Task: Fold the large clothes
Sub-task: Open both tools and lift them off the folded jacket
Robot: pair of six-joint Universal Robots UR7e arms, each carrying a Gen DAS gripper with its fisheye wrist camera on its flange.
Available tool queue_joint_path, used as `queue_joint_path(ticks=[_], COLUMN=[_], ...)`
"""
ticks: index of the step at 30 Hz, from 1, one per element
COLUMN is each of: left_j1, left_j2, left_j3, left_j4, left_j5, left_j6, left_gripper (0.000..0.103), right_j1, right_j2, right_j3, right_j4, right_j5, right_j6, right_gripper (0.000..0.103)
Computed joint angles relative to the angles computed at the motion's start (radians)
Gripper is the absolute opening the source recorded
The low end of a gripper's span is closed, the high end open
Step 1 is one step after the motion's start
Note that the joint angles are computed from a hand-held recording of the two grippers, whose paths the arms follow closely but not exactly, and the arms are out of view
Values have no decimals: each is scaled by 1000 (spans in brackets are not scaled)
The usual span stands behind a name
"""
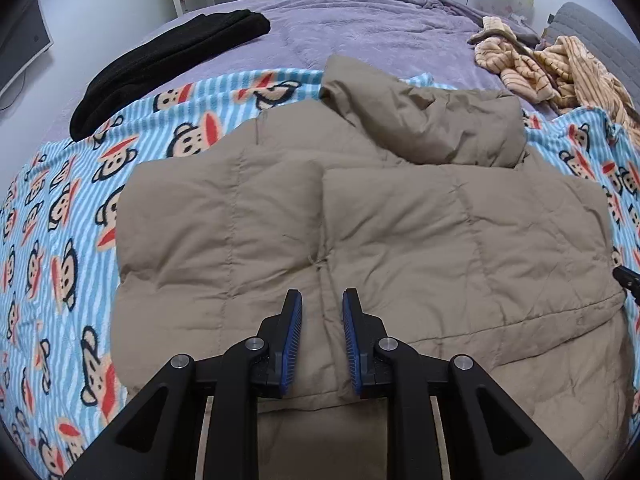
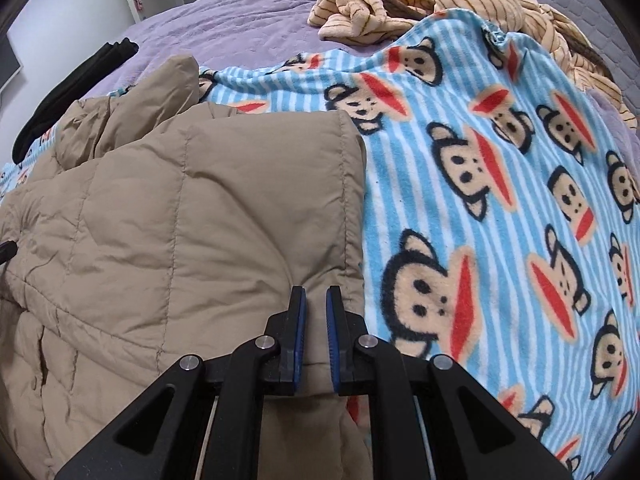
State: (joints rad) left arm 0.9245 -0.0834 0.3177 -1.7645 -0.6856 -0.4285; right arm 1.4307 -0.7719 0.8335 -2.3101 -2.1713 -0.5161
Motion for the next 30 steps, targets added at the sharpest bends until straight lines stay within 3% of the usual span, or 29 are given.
queue_joint_path(ticks=[5, 11, 14, 16, 24, 25, 26, 27, 28, 30], left_j1=[-11, -44, -66, -76, -115, -119, -123, -131, -142, -150], left_j2=[-66, -144, -185, -215, -326, -337, -343, -350, -363, -374], left_j3=[93, 198, 256, 294, 453, 467, 471, 476, 500, 513], left_j4=[46, 92, 112, 123, 145, 149, 169, 203, 196, 196], left_j5=[-10, -47, -38, -53, -81, -88, -90, -72, -49, -70], left_j6=[-90, -142, -193, -235, -340, -349, -366, -406, -425, -417], left_gripper=[23, 23, 23, 23, 23, 39, 91, 103, 102, 102], right_j1=[15, 16, 24, 29, 45, 47, 49, 52, 55, 60], right_j2=[-65, -146, -184, -212, -298, -308, -315, -322, -330, -343], right_j3=[83, 125, 167, 202, 289, 296, 302, 308, 316, 326], right_j4=[7, 186, 224, 237, 313, 322, 328, 331, 334, 342], right_j5=[-36, 18, 30, 40, 93, 102, 107, 110, 112, 116], right_j6=[27, 221, 265, 295, 397, 405, 407, 405, 403, 404], right_gripper=[12, 15, 27, 52, 55, 56, 58, 60, 62, 63])
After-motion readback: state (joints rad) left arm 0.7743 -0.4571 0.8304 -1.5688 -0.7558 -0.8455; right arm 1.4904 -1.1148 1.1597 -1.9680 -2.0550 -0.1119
